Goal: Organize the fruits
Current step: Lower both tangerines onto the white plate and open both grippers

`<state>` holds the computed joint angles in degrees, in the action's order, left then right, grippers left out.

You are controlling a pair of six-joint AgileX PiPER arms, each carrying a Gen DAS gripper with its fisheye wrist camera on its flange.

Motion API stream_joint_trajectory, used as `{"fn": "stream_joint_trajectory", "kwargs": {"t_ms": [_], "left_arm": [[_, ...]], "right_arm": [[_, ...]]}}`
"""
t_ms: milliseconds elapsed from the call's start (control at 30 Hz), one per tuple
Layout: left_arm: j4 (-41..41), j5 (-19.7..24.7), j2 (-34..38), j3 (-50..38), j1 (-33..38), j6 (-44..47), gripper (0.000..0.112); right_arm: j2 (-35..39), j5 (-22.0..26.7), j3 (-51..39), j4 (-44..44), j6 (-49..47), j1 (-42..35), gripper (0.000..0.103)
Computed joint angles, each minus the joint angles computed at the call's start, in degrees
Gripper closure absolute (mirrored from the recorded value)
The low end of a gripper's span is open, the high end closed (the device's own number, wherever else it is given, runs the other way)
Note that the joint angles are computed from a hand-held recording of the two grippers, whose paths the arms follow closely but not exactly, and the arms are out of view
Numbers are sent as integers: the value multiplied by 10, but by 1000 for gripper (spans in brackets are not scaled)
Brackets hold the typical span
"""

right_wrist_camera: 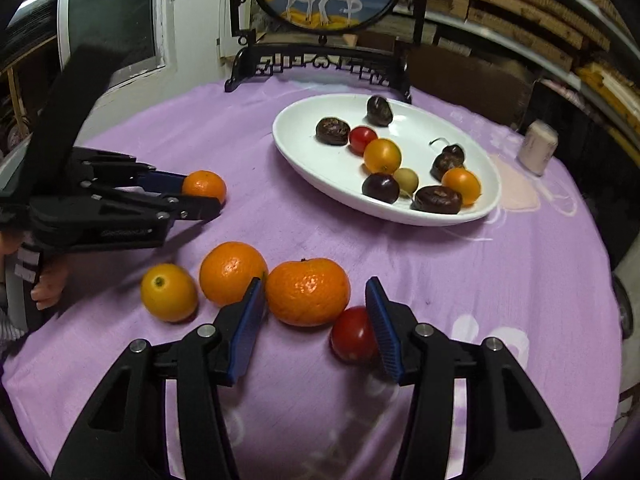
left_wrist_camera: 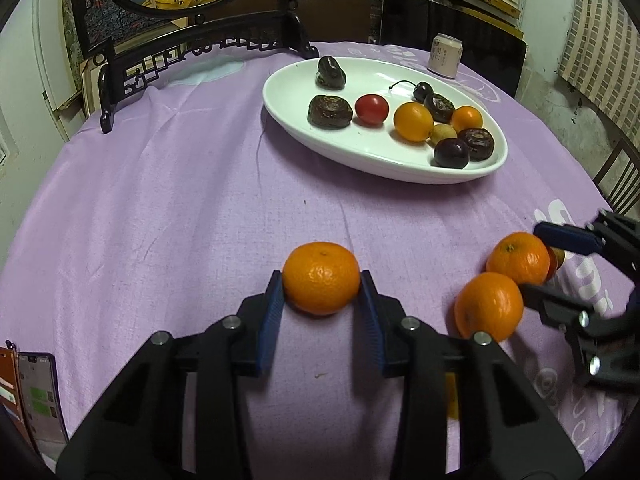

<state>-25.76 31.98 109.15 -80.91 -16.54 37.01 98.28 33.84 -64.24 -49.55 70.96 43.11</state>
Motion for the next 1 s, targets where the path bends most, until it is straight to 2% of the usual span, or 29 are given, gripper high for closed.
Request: {"fn": "stream_joint_trajectory", "kwargs": {"t_ms": [67,200,467,533,667,800,1000], "left_arm": [[2,-1,1,0,0,0,74],[-1,1,3,-2,1,2,74],[-11,-21,-19,6,-3,-8,74],[-11,-2,-14,-29,-5,-20,74],[16,32,24,-136,-21,-73,74],[58,80,98,-275,-45,-140,74],[90,153,209,-449,-61,-194,74]], "right_arm": [[2,-29,1,21,-18,-18,57],[-1,-44,15,-21,33,-14,59],[-71,-46,76,-131,211,-21,59],[-84,-38,77,-141,231,-27,59],[-79,-28,41,-96,191,-62,59],[-45,-44,-18,-52,147,-110,59],[26,-47,-96,-18,105,-153,59]]}}
